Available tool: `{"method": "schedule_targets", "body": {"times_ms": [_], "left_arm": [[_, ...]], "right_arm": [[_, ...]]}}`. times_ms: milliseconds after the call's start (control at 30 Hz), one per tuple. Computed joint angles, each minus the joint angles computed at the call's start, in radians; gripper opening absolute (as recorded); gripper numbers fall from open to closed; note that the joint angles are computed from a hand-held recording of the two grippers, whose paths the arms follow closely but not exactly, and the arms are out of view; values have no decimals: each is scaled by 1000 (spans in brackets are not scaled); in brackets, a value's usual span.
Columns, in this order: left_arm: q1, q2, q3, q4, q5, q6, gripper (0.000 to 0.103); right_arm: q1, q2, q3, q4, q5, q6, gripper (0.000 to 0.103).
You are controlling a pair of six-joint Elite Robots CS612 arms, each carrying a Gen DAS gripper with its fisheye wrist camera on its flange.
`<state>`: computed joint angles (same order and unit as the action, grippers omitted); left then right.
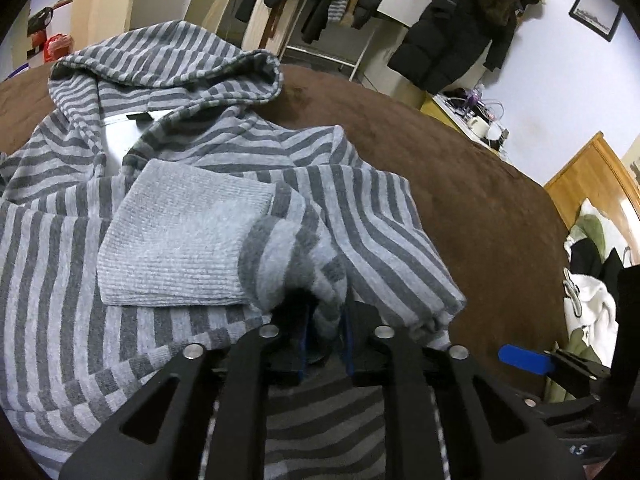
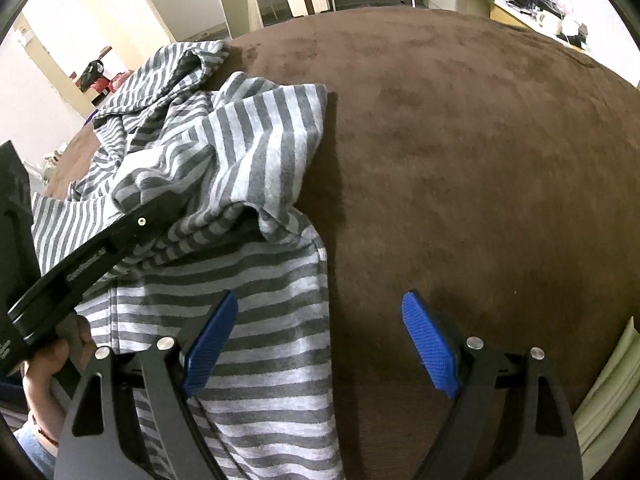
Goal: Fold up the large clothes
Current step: 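Lay the sleeve on the hoodie front and open the left tool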
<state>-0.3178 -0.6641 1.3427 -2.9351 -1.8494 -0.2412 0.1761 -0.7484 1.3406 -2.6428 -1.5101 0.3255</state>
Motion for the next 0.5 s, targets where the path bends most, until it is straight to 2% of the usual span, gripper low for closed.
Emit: {"method": "schedule_targets", "body": {"times_ms": [67,233,367,500], "left_arm": [[2,-17,14,-4,-10,15,51],[12,-60,55,-28,-21,35,73],[30,-93,77,-14,8,56,78],[54,-107,76,25,86,106,78]], "right_arm": [[1,-3,0,0,-2,0,84],[8,-10,-16,25,-16,-56,84],[16,-9,-45,50,-10,-127,84],[36,4,-93,41,2,-236,84]]}}
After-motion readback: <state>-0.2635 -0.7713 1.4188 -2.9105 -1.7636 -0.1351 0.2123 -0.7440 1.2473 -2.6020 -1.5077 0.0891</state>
